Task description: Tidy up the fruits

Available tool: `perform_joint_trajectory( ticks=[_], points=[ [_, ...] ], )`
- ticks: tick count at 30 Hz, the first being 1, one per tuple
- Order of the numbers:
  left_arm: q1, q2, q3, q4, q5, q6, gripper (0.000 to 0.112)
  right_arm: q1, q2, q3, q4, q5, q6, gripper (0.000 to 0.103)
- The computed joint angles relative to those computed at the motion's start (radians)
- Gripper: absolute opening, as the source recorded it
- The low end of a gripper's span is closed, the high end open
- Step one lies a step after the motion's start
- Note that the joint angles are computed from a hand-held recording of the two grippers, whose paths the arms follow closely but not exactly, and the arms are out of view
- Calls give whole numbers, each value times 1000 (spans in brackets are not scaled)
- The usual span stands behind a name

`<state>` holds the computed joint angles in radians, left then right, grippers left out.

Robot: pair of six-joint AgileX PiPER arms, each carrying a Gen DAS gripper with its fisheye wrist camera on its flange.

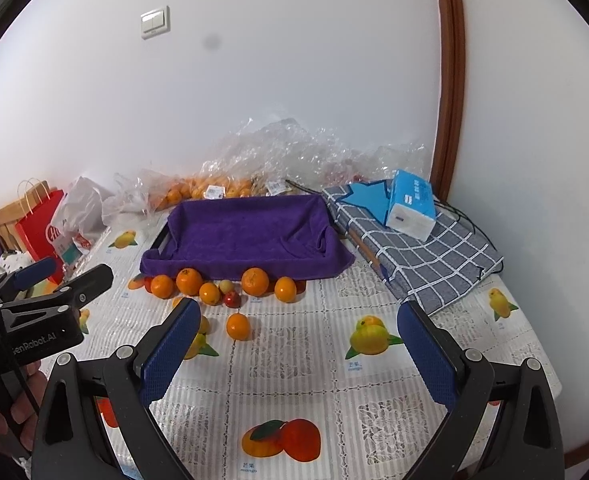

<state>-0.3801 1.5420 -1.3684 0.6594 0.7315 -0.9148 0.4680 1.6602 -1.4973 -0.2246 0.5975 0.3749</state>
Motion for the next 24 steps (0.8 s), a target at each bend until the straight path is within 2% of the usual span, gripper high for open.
perform_joint_trajectory(
  ticks=[2,5,10,18,23,24],
  points=[
    [18,8,6,-18,-24,16,103,2,19,-10,-14,6,1,98],
    [39,20,13,-29,-47,24,103,7,45,-7,-60,-28,42,98],
    [68,47,25,-20,-81,17,103,-8,97,-42,-49,-9,42,101],
    [148,100,62,-68,-159,53,102,-43,194,-47,45,-124,-56,101],
    [190,144,86,-74,-190,56,98,-29,296,-115,-67,-118,28,101],
    [207,157,86,-114,-202,95,97,-31,311,-126,-72,-117,30,101]
  ],
)
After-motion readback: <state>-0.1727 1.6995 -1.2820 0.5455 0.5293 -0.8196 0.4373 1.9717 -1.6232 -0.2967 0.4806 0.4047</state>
